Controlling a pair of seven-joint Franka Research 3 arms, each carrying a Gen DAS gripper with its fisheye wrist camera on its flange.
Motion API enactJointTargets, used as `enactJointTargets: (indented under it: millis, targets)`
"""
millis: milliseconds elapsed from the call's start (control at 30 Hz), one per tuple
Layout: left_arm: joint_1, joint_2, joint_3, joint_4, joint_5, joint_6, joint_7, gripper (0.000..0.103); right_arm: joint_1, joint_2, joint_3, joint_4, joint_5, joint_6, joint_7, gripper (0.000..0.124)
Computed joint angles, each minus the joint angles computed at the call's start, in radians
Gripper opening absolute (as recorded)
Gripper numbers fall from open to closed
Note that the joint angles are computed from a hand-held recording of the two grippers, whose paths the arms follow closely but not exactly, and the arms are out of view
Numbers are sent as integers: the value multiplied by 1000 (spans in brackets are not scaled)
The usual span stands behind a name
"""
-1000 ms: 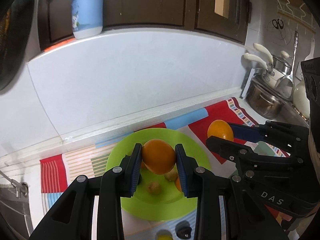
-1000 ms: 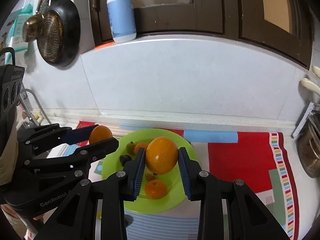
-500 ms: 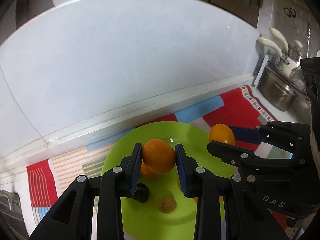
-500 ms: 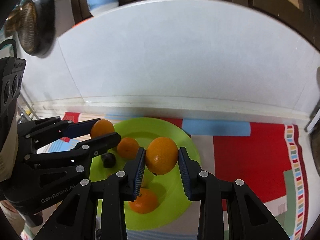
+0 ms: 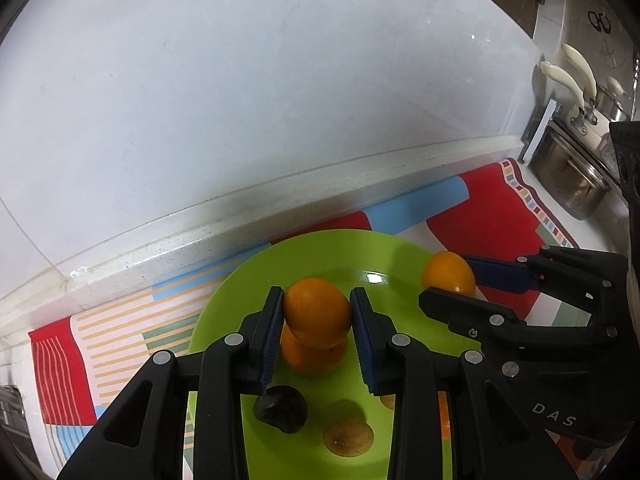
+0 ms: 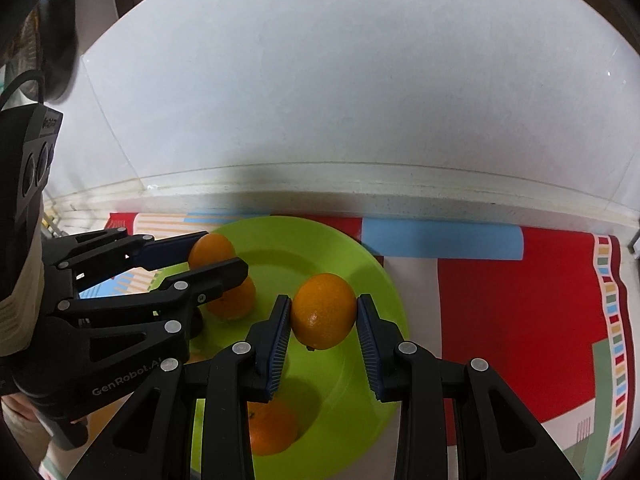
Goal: Organize fruits
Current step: 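Open the left tool to drop its orange while the right tool releases its orange onto the plate, then withdraw both open tools from the plate toward the last lime and plum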
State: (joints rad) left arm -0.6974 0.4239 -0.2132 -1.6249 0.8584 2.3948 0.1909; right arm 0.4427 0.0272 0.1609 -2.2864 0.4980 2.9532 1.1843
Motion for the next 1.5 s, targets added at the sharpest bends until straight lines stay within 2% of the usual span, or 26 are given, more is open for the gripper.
enactJointTargets:
  millis: [100,300,567,933,1200,1267,1500]
  targets:
    - [-11,-10,6,-5,23,-11,-19,42,0,0,3,2,36,-2,-33,34]
    - [-23,-59,-5,-41,72,-57,-68,42,4,-25,1,-19,75,17,-49,36]
    - [-36,-132,-49,-93,128,-122,-144,44,36,-127,-8,-96,102,51,-75,36]
    - [-59,-233,-122,-153,197,-212,-254,47,150,-301,-67,-219,198,81,-154,36]
    - [-90,-272,-169,-171,234,-310,-301,52,216,-418,-93,-306,181,117,-136,36]
    - [-97,-278,-179,-178,236,-334,-318,53,233,-441,-102,-326,174,125,-132,41]
    - [-111,-298,-208,-221,232,-360,-351,54,281,-506,-117,-394,134,136,-114,44]
